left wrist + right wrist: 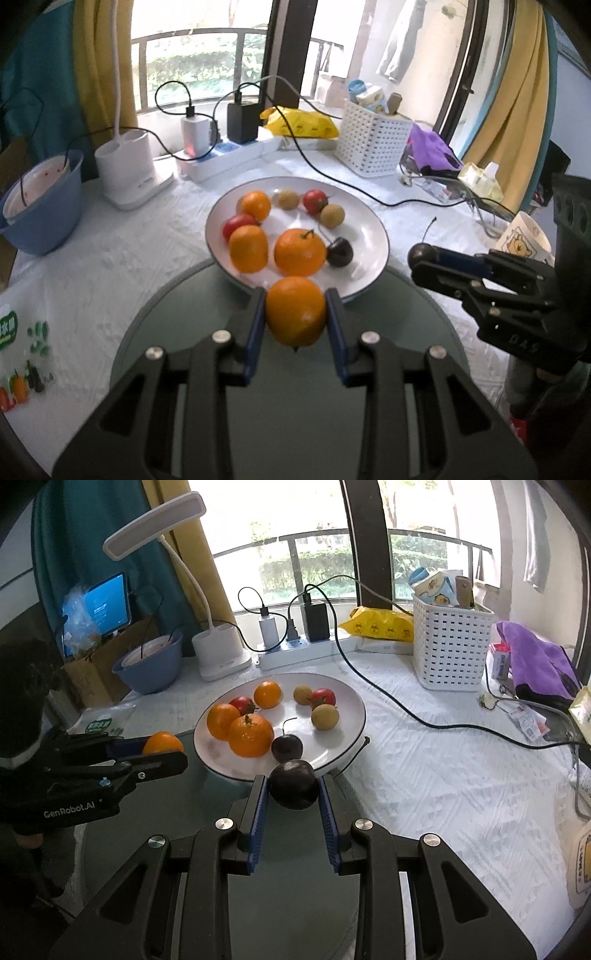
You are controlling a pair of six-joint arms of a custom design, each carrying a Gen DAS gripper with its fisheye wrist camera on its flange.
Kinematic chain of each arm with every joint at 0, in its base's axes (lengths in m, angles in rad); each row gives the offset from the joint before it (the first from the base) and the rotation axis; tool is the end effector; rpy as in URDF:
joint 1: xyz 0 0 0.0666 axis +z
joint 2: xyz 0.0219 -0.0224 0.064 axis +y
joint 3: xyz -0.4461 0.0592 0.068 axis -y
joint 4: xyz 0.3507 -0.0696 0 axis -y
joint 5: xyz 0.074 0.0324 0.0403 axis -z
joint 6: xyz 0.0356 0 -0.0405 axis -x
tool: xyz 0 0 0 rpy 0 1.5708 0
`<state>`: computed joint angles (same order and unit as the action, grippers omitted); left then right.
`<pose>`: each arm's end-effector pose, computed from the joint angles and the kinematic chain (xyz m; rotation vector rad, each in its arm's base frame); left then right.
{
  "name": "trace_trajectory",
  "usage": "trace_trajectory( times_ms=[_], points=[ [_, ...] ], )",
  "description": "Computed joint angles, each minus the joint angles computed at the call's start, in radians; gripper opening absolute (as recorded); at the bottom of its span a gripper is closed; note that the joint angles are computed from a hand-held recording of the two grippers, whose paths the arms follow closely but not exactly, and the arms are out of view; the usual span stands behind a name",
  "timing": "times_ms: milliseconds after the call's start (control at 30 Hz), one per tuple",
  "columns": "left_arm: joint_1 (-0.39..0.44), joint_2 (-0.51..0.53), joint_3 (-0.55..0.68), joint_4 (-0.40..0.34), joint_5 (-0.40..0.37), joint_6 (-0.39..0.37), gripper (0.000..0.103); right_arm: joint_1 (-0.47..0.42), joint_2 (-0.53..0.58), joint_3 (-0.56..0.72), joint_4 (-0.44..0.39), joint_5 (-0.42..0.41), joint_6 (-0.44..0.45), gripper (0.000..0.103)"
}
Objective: Organize fruits
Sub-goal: 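Carry the dark plum and orange into the white dish and open both grippers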
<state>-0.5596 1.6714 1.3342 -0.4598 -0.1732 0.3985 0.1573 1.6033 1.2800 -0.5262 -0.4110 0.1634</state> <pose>0.4619 -0.2825 0.3734 0.1070 2.3656 -0.2621 0.4987 0.0931 0.3826 -0.5640 2.3169 0.4928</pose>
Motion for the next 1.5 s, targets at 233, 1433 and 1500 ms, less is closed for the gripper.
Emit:
trace_trajectory(
  times_ms=[233,1433,1500],
  points=[
    [0.009,0.023,0.048,-0.005,0.005,-0.028,0.033,-0.011,0.034,0.037,-0.004,-0.012,0.003,0.03],
    [0.085,0.147,0.2,-0.015,0.108,-0.045,0.047,0.017,0.168,0.186,-0.063,0.021,0.009,0.03],
    [0.083,0.139,0.194,-0.01,0.104,-0.047,0.047,0.016,0.164,0.182,-0.06,0.025,0.006,0.03]
  ],
)
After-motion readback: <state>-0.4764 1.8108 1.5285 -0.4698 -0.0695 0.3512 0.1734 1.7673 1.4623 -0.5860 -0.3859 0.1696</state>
